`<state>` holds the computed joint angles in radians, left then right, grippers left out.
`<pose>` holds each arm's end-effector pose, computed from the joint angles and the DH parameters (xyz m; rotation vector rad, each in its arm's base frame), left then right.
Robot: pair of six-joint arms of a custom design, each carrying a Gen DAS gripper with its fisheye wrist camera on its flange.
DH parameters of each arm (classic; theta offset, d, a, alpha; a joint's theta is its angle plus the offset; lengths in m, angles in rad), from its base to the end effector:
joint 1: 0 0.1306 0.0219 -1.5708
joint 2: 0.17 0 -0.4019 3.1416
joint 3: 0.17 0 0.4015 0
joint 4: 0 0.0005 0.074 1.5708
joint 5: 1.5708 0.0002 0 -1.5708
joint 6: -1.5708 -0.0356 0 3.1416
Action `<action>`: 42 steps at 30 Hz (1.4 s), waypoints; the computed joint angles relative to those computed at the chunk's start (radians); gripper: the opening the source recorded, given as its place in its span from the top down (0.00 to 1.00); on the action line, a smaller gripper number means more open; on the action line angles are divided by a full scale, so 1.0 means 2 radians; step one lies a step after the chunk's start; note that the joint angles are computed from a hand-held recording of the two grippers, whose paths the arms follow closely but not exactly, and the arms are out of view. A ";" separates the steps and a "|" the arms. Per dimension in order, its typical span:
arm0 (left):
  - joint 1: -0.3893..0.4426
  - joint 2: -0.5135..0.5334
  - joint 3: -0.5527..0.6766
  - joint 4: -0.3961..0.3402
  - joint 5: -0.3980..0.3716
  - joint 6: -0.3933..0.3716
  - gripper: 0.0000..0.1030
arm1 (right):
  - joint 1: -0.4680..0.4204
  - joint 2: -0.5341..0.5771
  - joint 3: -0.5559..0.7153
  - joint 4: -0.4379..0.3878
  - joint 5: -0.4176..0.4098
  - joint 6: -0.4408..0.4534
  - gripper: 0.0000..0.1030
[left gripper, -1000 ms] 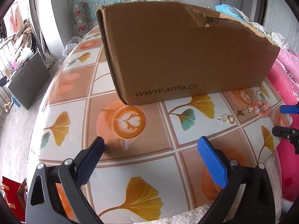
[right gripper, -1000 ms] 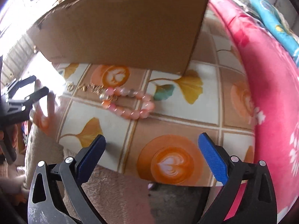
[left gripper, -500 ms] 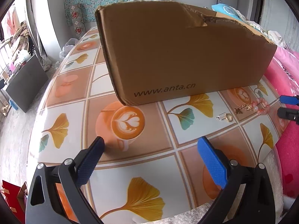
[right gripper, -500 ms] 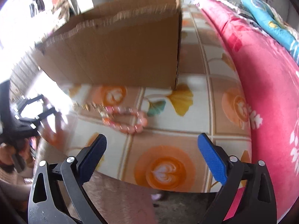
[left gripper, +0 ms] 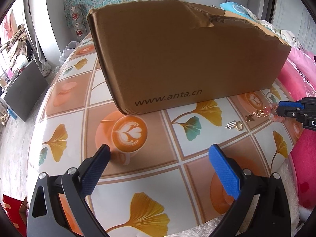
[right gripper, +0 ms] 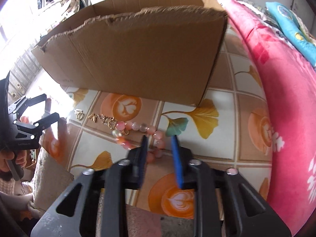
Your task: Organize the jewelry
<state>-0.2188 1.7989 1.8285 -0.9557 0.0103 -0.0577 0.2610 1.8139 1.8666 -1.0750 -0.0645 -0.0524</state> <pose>0.6292 -0.1408 0.4252 0.3486 2.4742 -0.0800 0.6189 0.1672 0.4263 -0.2945 2.5862 0.1972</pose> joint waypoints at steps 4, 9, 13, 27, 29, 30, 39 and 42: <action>0.000 -0.002 -0.003 0.002 0.001 0.000 0.05 | -0.004 -0.006 -0.001 0.013 -0.032 -0.012 0.93; 0.000 -0.003 -0.005 0.006 0.002 -0.002 0.05 | -0.012 -0.022 -0.004 0.048 -0.071 -0.036 0.93; 0.000 -0.004 -0.008 0.011 0.002 -0.002 0.05 | -0.020 -0.021 0.003 0.057 -0.083 -0.049 0.93; 0.001 -0.030 -0.053 0.077 0.037 0.005 0.12 | -0.027 -0.005 0.005 0.062 -0.011 -0.052 0.75; -0.002 -0.037 -0.060 0.092 0.053 0.001 0.15 | -0.024 -0.020 -0.014 0.081 0.007 -0.044 0.71; -0.005 -0.039 -0.061 0.099 0.061 -0.005 0.19 | -0.023 -0.027 -0.025 0.092 0.012 -0.038 0.70; -0.032 0.001 -0.009 0.062 0.034 -0.082 0.53 | -0.001 -0.058 -0.081 0.145 -0.073 -0.003 0.70; -0.039 0.007 0.002 0.055 0.028 -0.100 0.53 | 0.003 -0.054 -0.082 0.145 -0.090 -0.011 0.70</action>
<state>-0.2960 1.8128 1.8315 -0.8464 0.0663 -0.2572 0.2666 1.7054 1.7017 -0.7841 -0.2448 -0.0736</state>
